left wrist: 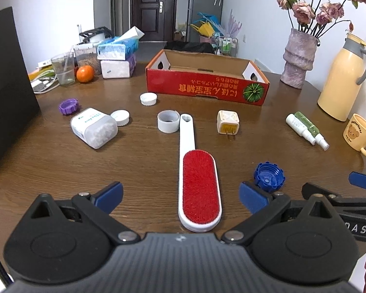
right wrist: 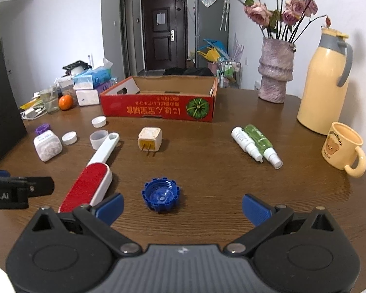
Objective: Organize rigid objects
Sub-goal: 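Move the left tool to the lint roller handle while the right tool grasps the blue cap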
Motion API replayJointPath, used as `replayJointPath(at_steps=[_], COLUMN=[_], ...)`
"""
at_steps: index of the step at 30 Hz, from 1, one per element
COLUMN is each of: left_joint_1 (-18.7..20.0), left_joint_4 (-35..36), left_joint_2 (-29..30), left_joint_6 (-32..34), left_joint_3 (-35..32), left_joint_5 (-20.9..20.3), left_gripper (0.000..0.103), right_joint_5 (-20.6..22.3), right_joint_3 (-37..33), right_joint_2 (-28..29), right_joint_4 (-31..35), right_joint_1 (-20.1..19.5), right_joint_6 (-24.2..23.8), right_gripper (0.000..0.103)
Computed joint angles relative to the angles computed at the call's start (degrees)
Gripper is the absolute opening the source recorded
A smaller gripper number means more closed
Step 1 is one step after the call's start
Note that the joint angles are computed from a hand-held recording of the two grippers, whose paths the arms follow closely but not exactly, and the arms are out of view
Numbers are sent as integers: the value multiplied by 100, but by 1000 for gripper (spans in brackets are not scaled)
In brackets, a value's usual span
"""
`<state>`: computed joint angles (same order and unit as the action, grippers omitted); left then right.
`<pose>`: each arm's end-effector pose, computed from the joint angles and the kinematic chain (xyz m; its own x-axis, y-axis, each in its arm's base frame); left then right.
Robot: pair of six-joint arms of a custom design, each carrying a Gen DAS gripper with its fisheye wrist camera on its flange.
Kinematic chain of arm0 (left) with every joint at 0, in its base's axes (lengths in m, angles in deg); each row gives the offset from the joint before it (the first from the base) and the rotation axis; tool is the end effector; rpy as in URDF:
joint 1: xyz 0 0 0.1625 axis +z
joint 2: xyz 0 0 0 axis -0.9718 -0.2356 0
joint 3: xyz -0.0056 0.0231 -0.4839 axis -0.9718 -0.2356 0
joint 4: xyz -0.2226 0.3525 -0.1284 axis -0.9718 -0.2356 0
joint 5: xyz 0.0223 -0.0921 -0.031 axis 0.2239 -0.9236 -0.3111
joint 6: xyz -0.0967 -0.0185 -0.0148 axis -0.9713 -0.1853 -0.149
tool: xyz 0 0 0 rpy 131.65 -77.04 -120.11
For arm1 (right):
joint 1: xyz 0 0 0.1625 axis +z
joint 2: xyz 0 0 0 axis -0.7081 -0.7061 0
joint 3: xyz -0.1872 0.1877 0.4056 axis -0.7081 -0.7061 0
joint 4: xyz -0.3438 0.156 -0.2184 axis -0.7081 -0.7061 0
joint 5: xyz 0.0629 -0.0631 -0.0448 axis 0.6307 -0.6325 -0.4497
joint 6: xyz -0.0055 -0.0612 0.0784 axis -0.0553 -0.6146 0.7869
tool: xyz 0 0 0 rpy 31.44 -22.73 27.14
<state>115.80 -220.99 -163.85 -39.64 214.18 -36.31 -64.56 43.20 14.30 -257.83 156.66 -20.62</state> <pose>-0.1455 -0.4067 0.2179 -0.7331 -0.0943 -0.6735 0.4496 0.6758 -0.5840 0.2491 -0.4277 0.0931 -0.7168 -0.1718 0.6758 -0.6121 0.6192 -0.4918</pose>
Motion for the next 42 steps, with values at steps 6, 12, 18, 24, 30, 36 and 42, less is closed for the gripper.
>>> replayJointPath(at_steps=[6, 12, 18, 24, 30, 36, 42], left_joint_1=[328, 619, 843, 1049, 1171, 1257, 1320], left_joint_4=[-425, -802, -982, -974, -927, -828, -721], left_joint_2=[299, 541, 729, 877, 975, 1045, 1129], left_joint_6=[401, 701, 914, 973, 1018, 1004, 987], left_joint_3=[-178, -350, -536, -722, -859, -965, -1057], left_joint_5=[-176, -384, -507, -636, -699, -750, -774], left_gripper=[103, 103, 103, 103, 103, 103, 103], right_joint_5=[145, 339, 235, 411, 454, 426, 254], right_joint_3=[-211, -401, -660, -801, -951, -1068, -1176], right_joint_2=[101, 256, 455, 470, 524, 602, 682], right_joint_4=[356, 441, 334, 674, 991, 1194, 1241], right_joint_1=[-215, -383, -449, -560, -624, -661, -676], right_joint_6=[3, -82, -233, -203, -189, -200, -236], right_gripper=[103, 103, 103, 103, 100, 95, 96])
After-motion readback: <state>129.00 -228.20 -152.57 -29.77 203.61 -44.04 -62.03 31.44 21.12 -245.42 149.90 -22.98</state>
